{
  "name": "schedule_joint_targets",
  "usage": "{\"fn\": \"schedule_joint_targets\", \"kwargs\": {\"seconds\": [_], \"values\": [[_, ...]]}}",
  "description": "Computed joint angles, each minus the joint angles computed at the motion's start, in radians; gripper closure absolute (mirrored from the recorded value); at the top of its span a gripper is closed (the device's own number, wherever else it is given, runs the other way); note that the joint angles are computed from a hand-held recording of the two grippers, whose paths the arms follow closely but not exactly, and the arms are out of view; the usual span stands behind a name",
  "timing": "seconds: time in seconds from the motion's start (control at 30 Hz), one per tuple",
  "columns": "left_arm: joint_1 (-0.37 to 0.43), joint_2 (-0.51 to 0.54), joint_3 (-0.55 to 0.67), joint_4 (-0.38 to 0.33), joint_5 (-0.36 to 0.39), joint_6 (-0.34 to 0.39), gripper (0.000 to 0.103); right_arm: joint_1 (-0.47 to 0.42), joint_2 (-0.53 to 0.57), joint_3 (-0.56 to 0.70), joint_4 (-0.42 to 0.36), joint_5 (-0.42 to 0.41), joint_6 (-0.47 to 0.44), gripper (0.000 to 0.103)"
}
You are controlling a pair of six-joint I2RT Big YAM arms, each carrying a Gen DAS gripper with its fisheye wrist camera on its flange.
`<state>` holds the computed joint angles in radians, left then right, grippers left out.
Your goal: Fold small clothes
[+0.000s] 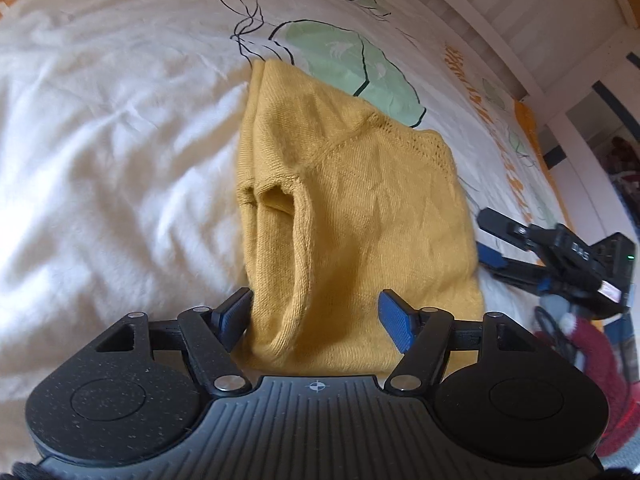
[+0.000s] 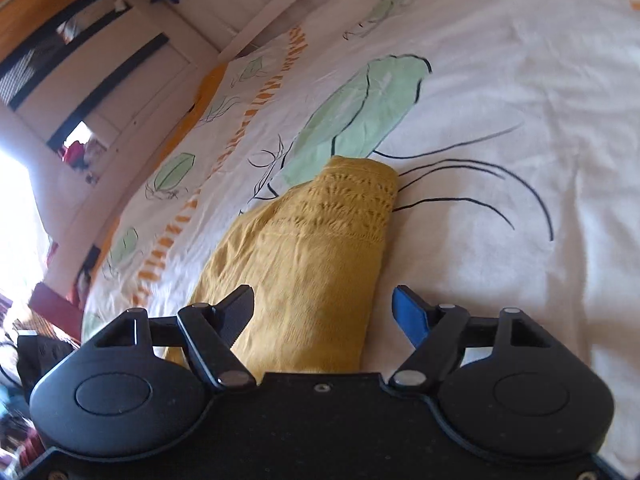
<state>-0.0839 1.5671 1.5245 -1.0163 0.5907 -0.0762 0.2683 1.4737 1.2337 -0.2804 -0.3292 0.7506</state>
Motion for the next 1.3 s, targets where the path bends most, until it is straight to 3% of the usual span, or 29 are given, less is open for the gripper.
{"fn": "schedule_joint_targets", "kwargs": {"seconds": [0.13, 0.33, 0.37, 0.4, 0.47, 0.6, 0.67, 0.8, 1.03, 1.13, 1.3], "values": [[-0.011, 0.028, 0.020, 0.010, 0.035, -0.008, 0.034, -0.017, 0.051, -0.002, 0.130, -0.051, 0.096, 0.024], [-0.034, 0.054, 0.049, -0.008, 0.078, 0.033, 0.035, -0.018, 0.121, 0.065, 0.147, -0.075, 0.110, 0.022], [-0.033, 0.052, 0.047, -0.006, 0.089, 0.026, 0.043, -0.017, 0.126, 0.075, 0.135, -0.075, 0.105, 0.025], [-0.032, 0.050, 0.041, 0.002, 0.096, 0.005, 0.062, -0.015, 0.128, 0.087, 0.108, -0.070, 0.095, 0.037], [-0.025, 0.054, 0.042, -0.003, 0.106, -0.032, 0.084, -0.011, 0.127, 0.116, 0.010, -0.044, 0.063, 0.059], [-0.002, 0.044, 0.035, -0.012, 0.196, -0.092, 0.086, 0.008, 0.078, 0.112, -0.045, 0.018, 0.034, 0.062], [-0.004, 0.023, 0.029, -0.031, 0.215, -0.079, 0.087, 0.015, 0.036, 0.093, -0.059, 0.029, 0.026, 0.063], [-0.020, -0.035, -0.012, -0.074, 0.275, -0.047, 0.088, 0.028, -0.055, 0.061, -0.171, 0.066, 0.008, 0.063], [-0.086, -0.183, -0.159, -0.133, 0.325, 0.000, 0.088, 0.035, -0.258, -0.078, -0.321, 0.093, 0.049, 0.062], [-0.112, -0.245, -0.221, -0.133, 0.279, 0.040, 0.087, 0.047, -0.329, -0.136, -0.345, 0.127, 0.055, 0.061], [-0.126, -0.310, -0.302, -0.088, 0.102, 0.048, 0.082, 0.089, -0.371, -0.186, -0.366, 0.312, 0.039, 0.050]]}}
